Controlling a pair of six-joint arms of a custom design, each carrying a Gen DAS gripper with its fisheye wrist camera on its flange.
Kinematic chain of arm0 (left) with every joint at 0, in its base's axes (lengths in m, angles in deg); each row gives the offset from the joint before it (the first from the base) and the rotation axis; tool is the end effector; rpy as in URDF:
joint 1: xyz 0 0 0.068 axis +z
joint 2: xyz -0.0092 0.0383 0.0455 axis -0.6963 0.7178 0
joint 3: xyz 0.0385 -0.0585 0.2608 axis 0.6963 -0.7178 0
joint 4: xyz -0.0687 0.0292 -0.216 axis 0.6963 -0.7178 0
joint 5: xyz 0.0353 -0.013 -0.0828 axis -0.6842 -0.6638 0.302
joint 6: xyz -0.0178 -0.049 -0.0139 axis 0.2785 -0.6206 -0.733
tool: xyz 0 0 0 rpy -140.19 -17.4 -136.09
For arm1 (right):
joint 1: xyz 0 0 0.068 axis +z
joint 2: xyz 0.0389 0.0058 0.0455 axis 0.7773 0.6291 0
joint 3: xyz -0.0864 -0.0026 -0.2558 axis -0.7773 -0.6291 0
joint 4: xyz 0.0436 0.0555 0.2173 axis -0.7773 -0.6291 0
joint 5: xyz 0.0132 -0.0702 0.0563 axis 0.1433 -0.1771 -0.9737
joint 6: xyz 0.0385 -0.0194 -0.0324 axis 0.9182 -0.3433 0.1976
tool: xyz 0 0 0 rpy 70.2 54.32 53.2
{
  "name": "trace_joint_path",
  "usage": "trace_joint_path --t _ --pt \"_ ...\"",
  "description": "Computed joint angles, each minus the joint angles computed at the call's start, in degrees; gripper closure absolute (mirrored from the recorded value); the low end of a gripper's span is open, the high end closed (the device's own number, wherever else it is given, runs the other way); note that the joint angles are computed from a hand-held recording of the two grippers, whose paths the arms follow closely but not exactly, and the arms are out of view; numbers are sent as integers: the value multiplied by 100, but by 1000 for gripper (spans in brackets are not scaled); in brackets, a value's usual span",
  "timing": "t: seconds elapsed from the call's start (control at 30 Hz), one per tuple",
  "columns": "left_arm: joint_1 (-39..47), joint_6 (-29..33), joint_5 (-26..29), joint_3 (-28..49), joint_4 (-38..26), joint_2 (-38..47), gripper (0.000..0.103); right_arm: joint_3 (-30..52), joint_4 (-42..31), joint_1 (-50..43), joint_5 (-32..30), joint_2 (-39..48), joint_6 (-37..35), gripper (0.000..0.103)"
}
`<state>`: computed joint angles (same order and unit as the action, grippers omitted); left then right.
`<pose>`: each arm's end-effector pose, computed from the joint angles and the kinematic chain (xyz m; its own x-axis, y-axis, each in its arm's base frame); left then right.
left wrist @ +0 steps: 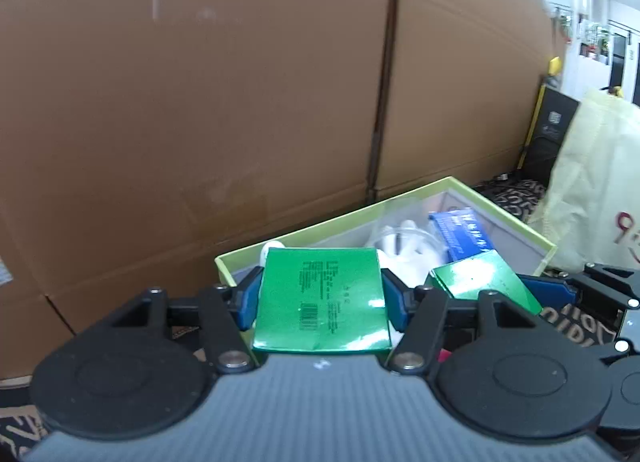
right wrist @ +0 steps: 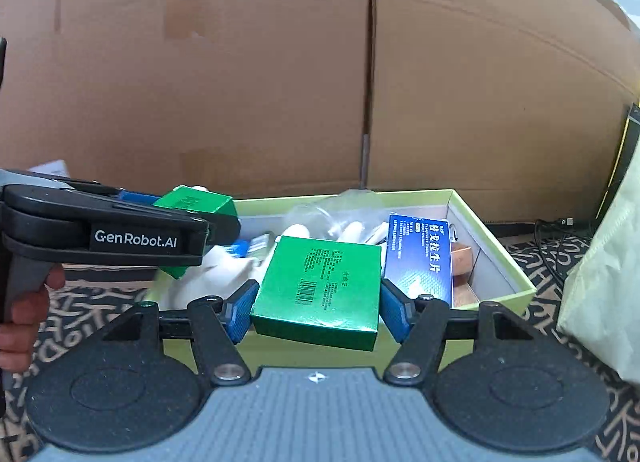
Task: Organize objects
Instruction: 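Carry both green boxes into the lime-green box and open both grippers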
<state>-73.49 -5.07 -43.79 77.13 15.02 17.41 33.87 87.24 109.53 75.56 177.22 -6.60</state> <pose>0.3059 -0.1692 0.1729 -0.5075 0.1898 -0.8405 0.3964 0.9175 -0.0321 0.1651 0.2208 0.1392 -0.4750 -0.0263 -0.8796 -0.0672 0.9977 0.0064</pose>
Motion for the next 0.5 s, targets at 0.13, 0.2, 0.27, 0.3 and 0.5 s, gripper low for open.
trace_joint_path --t 0.13,0.2,0.27,0.3,0.5 --pt "-27 12 -146 454 33 585 43 63 539 -502 -322 390 -494 35" --pt "-41 16 -183 647 72 832 43 82 753 -678 -509 554 -629 36" --pt "-61 27 -239 859 57 1071 43 168 860 -833 -569 775 -739 37" --pt "-69 32 -275 943 89 1188 43 174 970 -923 -641 873 -788 38" --pt "86 -15 125 985 289 1328 24 60 1733 -1058 -599 1177 -1174 37"
